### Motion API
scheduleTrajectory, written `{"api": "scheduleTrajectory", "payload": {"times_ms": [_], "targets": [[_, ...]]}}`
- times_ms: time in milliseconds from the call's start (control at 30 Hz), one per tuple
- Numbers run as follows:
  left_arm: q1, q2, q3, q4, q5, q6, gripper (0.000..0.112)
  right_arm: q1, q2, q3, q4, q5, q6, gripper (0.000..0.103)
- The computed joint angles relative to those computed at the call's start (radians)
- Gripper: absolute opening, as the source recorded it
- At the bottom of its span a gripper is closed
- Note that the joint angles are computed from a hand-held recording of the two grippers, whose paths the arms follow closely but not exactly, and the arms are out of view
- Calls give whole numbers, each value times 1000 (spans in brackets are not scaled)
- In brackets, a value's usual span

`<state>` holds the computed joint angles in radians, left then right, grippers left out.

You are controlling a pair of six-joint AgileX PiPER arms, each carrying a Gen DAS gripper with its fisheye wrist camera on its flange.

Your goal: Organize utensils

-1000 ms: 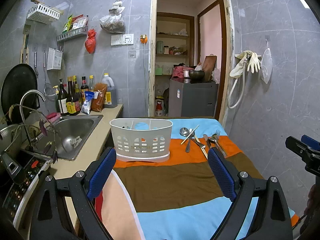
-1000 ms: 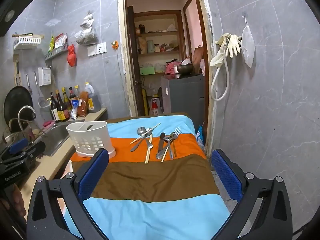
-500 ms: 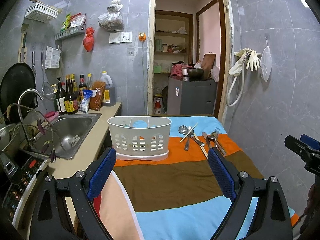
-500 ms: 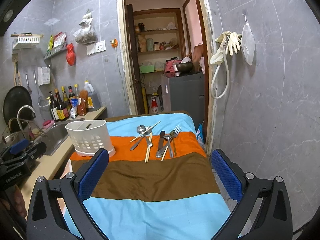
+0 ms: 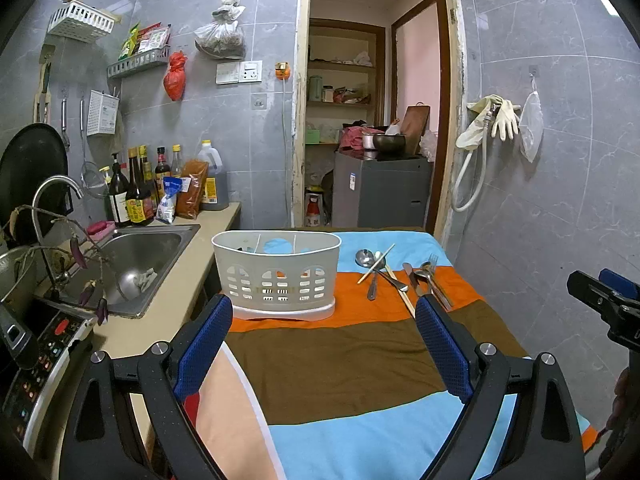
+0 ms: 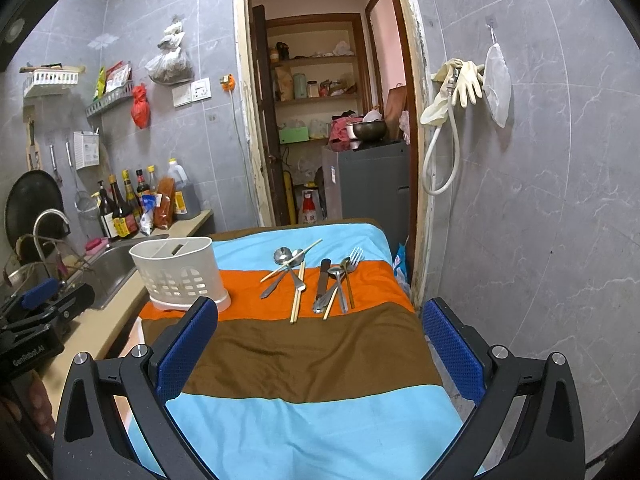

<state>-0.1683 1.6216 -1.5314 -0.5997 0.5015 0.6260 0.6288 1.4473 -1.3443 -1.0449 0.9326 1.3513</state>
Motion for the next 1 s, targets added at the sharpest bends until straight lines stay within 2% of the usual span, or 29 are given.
{"api": "scheduleTrajectory", "payload": {"times_ms": [1000], "targets": [[-7,3,-7,19,1,-21,89,-11,7,3,7,-10,0,103]]}}
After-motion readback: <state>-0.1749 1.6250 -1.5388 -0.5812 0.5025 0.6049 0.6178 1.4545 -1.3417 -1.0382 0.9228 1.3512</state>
